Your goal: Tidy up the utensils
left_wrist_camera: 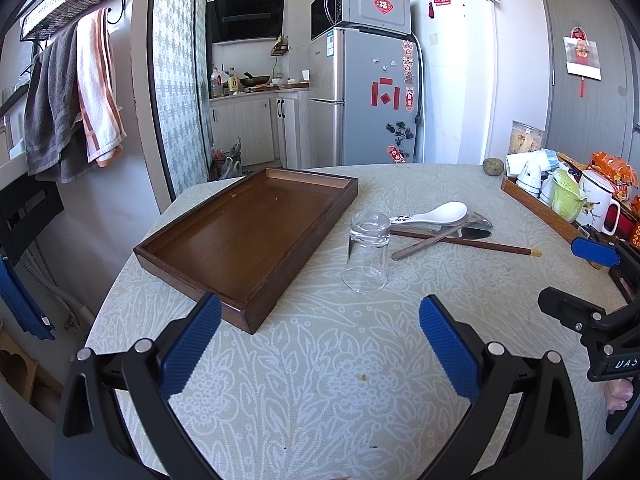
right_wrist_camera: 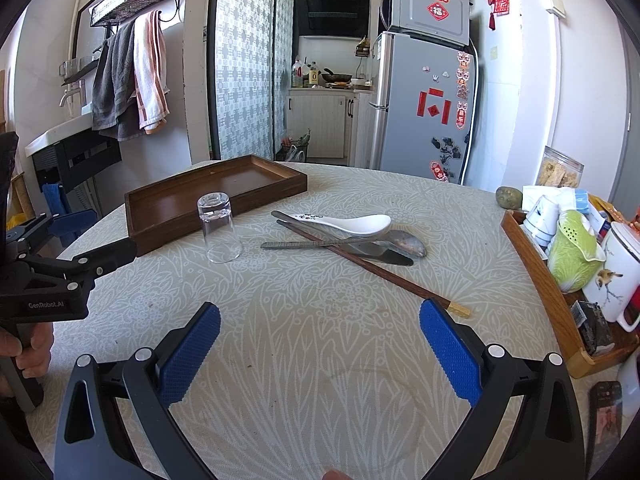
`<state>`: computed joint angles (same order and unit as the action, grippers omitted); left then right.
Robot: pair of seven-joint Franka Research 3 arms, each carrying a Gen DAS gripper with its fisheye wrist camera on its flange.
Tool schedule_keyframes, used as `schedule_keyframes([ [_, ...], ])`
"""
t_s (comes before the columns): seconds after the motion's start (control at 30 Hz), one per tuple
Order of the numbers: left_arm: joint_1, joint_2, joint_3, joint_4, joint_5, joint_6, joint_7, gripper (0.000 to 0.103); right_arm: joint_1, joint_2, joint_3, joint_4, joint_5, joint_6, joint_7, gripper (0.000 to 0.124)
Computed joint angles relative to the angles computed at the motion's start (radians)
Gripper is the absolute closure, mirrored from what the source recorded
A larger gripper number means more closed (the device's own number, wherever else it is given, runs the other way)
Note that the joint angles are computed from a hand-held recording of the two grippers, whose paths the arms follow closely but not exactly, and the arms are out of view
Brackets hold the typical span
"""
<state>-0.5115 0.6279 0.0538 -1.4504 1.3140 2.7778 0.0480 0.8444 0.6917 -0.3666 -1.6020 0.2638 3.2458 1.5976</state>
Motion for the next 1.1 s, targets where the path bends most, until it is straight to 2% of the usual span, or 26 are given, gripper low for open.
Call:
schedule_keyframes([
  [0.17, -0.006, 0.002, -0.001, 0.005, -0.01, -0.031, 0.008, 0.002, 0.038, 0.01, -0.047, 0.002, 0.006, -0.003, 0.015, 0.023],
  [0.27, -0.004, 0.002, -0.002, 0.006, -0.014, -0.032, 0.005, 0.002, 0.037, 0.006, -0.042, -0.005, 0.005, 0.007, 0.01, 0.023],
  [0.43, -0.001, -0.005, 0.001, -0.005, -0.009, -0.021, -0.019, 0.002, 0.062, 0.01, -0.075, -0.007, 0.015, -0.004, 0.023, 0.023],
  [0.47, 0.0, -0.005, 0.001, -0.005, -0.007, -0.018, -0.022, 0.002, 0.048, 0.006, -0.058, -0.006, 0.009, -0.004, 0.017, 0.023],
  [0.57, 0.0, -0.007, 0.002, -0.007, -0.002, -0.019, -0.029, 0.002, 0.049, 0.01, -0.063, 0.001, 0.002, -0.012, 0.023, 0.023],
  [0.67, 0.022, -0.005, -0.014, -0.01, -0.024, 0.014, -0.005, 0.002, 0.017, 0.004, -0.024, 0.003, -0.008, -0.009, 0.015, 0.023],
  [0.73, 0.037, -0.001, -0.023, -0.011, -0.057, 0.048, 0.031, 0.002, -0.034, -0.008, 0.035, 0.004, -0.01, -0.022, 0.007, 0.023],
  [0.83, 0.016, -0.002, -0.005, -0.003, -0.052, 0.044, 0.06, 0.002, -0.107, -0.028, 0.118, -0.003, -0.025, -0.034, -0.01, 0.023],
  [0.9, 0.021, -0.003, -0.004, 0.001, -0.046, 0.082, 0.083, 0.002, -0.14, -0.042, 0.153, -0.011, -0.037, -0.037, -0.024, 0.023],
  [1.0, 0.029, 0.001, -0.029, 0.017, -0.113, 0.063, 0.203, 0.002, -0.187, -0.059, 0.209, -0.017, -0.051, -0.041, -0.047, 0.023],
  [1.1, 0.046, 0.012, -0.057, 0.034, -0.196, 0.082, 0.348, 0.002, -0.21, -0.073, 0.24, -0.021, -0.07, -0.046, -0.076, 0.023],
])
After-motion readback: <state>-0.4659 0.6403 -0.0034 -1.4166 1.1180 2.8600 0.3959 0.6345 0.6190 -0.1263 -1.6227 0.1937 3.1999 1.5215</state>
